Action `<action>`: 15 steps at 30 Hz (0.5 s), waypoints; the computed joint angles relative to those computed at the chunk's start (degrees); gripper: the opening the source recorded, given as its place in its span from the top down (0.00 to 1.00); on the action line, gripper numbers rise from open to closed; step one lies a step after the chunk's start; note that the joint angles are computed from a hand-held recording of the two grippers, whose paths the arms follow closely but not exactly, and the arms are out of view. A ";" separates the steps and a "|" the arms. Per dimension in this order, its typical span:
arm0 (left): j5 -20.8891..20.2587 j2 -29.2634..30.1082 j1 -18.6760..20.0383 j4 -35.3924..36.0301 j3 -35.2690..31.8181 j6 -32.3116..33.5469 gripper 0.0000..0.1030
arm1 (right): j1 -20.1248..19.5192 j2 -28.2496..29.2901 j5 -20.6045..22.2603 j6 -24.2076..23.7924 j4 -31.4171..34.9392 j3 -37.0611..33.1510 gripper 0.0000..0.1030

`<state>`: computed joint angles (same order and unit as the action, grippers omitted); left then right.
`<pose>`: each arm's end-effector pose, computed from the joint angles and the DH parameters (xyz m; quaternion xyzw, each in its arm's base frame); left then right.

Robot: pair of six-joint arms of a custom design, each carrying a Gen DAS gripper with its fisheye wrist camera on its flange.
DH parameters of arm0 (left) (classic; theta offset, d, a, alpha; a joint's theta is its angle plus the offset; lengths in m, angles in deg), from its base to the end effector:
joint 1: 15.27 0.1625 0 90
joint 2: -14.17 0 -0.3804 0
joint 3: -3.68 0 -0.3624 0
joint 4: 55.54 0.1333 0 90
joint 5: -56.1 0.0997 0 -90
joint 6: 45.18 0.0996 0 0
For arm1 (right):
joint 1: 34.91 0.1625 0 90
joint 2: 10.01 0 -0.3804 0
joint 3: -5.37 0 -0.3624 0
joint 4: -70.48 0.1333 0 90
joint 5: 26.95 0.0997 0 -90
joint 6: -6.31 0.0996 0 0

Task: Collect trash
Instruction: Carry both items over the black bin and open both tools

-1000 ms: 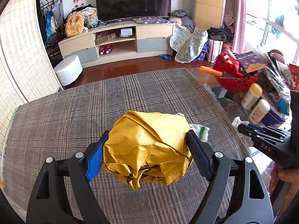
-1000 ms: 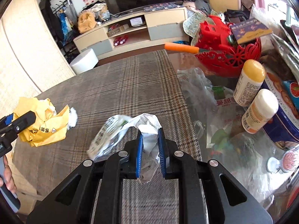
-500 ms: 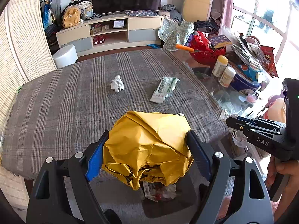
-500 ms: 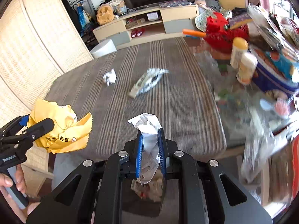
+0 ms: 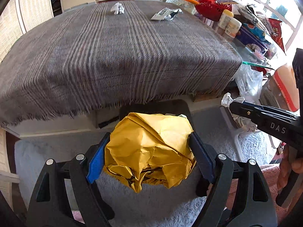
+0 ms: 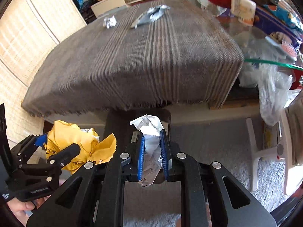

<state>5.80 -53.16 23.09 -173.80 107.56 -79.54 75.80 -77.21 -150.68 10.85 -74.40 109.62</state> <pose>-0.2897 -0.4804 0.2075 0.1652 0.9238 -0.1813 0.2941 0.2699 -0.4934 0.2465 0.0885 -0.9424 0.2074 0.2473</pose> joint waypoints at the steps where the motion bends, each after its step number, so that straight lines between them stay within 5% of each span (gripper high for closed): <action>1: 0.21 -0.05 0.49 -0.53 0.76 -0.37 0.24 | -0.59 0.71 0.76 -1.06 -1.21 0.61 0.83; 7: -5.21 2.25 5.31 -8.44 4.04 0.55 0.28 | -3.47 4.33 2.93 -1.73 -5.19 1.36 0.83; 10: -3.10 4.71 5.83 -7.25 3.30 1.17 0.33 | -4.33 6.10 3.65 -1.23 -4.81 0.37 0.83; 12: -3.21 5.90 6.56 -7.14 2.50 2.22 0.50 | -4.53 7.03 3.73 -1.70 -4.18 -0.41 0.83; 15: -3.78 7.54 7.90 -5.07 0.61 1.99 0.53 | -5.03 8.50 4.78 -1.94 -2.75 -1.77 0.82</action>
